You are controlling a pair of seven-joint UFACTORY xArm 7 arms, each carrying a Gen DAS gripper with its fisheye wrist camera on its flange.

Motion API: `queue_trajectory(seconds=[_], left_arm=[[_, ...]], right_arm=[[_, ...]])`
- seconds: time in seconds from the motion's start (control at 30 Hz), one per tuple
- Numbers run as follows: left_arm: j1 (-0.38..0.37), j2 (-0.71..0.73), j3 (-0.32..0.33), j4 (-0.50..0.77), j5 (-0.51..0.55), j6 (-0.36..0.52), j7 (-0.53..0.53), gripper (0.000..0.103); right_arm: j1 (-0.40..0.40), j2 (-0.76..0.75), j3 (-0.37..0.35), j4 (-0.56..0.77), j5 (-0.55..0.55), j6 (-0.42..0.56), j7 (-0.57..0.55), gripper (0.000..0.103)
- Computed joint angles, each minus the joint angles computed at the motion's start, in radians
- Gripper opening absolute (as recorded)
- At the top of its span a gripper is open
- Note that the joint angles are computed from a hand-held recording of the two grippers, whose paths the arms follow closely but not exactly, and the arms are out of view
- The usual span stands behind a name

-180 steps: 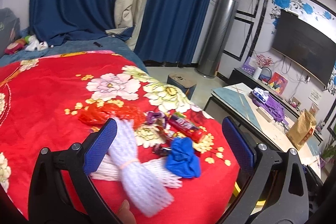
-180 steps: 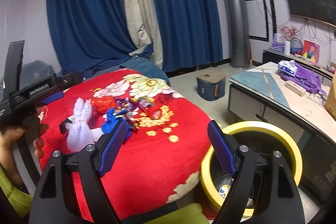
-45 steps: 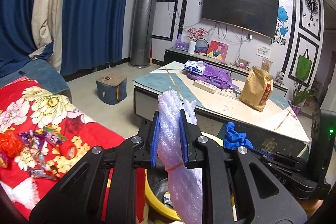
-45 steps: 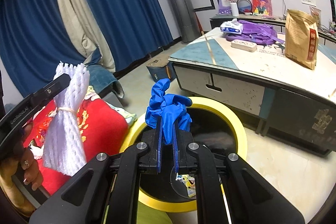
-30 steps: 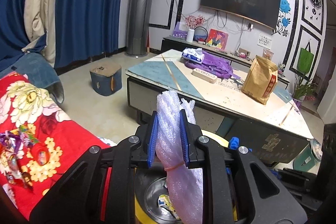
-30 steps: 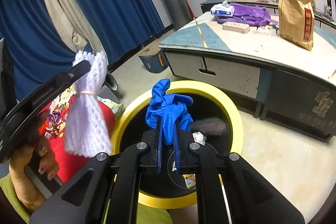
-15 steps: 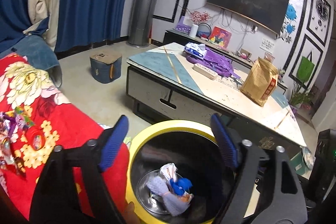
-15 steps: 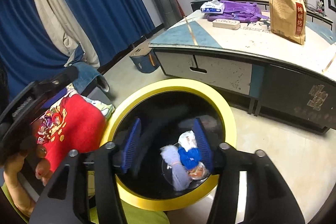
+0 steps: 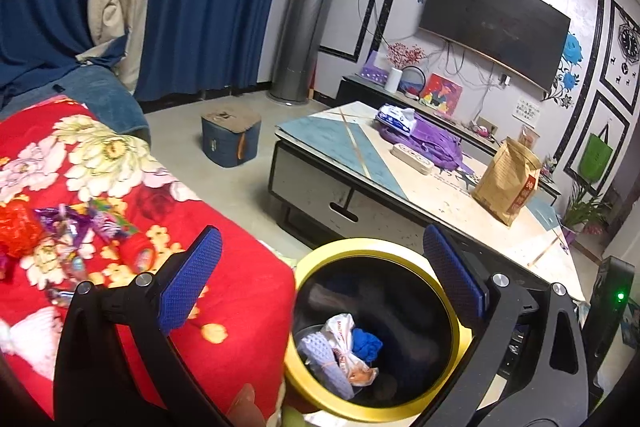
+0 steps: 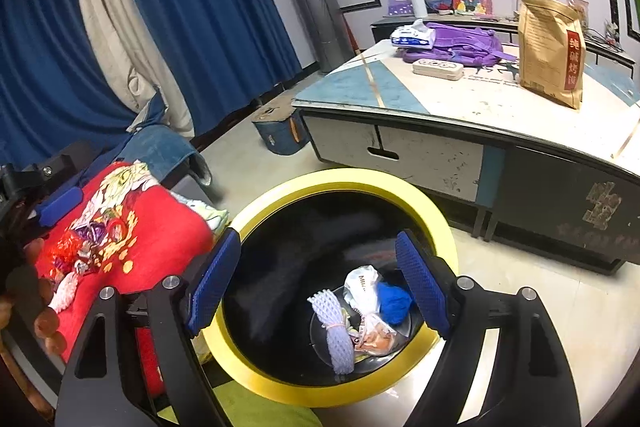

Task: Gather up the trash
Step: 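Move both tools back over the remaining trash on the bedspread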

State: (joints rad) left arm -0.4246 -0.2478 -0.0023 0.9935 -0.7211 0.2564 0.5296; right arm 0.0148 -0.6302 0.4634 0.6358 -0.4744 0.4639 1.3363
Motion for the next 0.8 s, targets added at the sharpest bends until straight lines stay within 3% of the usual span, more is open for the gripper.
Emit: queue_trajectory(seconds=[0.3,0.8], left_arm=[[0.019,-0.071,0.018,-0.062,0.060,-0.031,-0.033,0.092],[0.012,-0.166,0.107,-0.132,0.157,-0.076,-0.114,0.092]], right_arm=[[-0.018,0.004,0.044,0.035,-0.043,-0.027,0.013,0.078],[-0.026,0.062,0.114,0.128,-0.100,-0.077,0.003,0.078]])
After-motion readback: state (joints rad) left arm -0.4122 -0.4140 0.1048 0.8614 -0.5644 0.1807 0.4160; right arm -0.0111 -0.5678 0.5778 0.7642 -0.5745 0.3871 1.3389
